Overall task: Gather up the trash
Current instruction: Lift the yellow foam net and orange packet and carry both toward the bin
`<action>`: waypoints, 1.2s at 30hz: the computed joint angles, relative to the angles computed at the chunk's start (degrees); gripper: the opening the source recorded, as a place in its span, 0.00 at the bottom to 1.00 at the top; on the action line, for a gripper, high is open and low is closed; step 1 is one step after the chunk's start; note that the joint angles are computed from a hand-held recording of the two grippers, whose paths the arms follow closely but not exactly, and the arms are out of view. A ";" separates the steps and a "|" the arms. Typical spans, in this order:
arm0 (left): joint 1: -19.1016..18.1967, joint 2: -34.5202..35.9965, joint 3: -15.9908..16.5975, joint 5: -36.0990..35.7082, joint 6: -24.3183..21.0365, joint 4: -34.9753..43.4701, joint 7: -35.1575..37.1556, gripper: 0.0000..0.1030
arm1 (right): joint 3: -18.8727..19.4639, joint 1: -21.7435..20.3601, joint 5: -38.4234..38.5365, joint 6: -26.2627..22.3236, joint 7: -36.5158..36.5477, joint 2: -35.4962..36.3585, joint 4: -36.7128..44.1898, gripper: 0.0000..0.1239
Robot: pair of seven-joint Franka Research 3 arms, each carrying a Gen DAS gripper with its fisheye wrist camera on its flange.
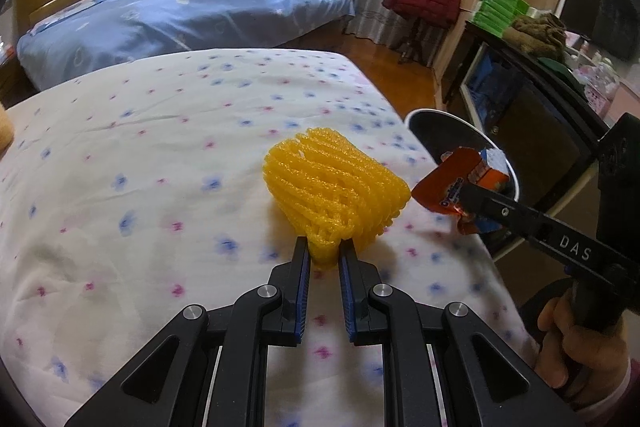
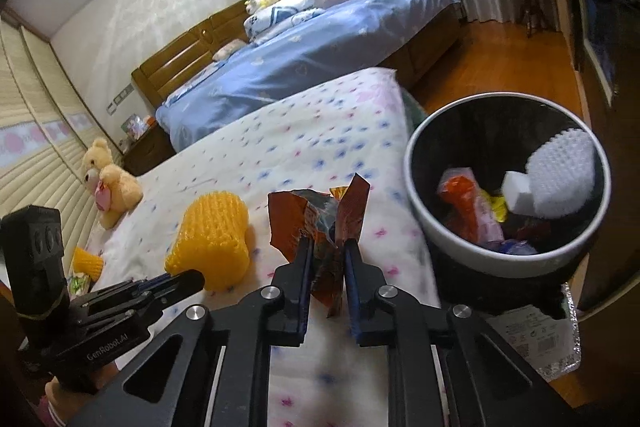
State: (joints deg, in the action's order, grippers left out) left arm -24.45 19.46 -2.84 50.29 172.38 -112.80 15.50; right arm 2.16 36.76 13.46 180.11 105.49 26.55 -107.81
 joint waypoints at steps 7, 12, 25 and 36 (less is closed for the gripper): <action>-0.08 0.98 -1.65 -2.48 -1.03 2.00 3.86 0.13 | -0.90 0.09 0.77 1.59 0.85 -1.73 -2.44 0.12; -0.70 1.54 -1.78 -3.61 -1.70 3.36 5.63 0.13 | -0.77 -0.09 1.14 2.19 0.59 -2.24 -3.31 0.12; -2.16 2.89 -1.84 -4.55 -2.58 6.30 8.72 0.13 | -3.18 1.49 1.61 3.46 1.11 -4.26 -6.05 0.12; -2.53 4.55 -2.10 -6.55 -3.16 8.57 11.69 0.13 | -5.09 2.68 1.40 3.84 1.86 -5.27 -7.30 0.12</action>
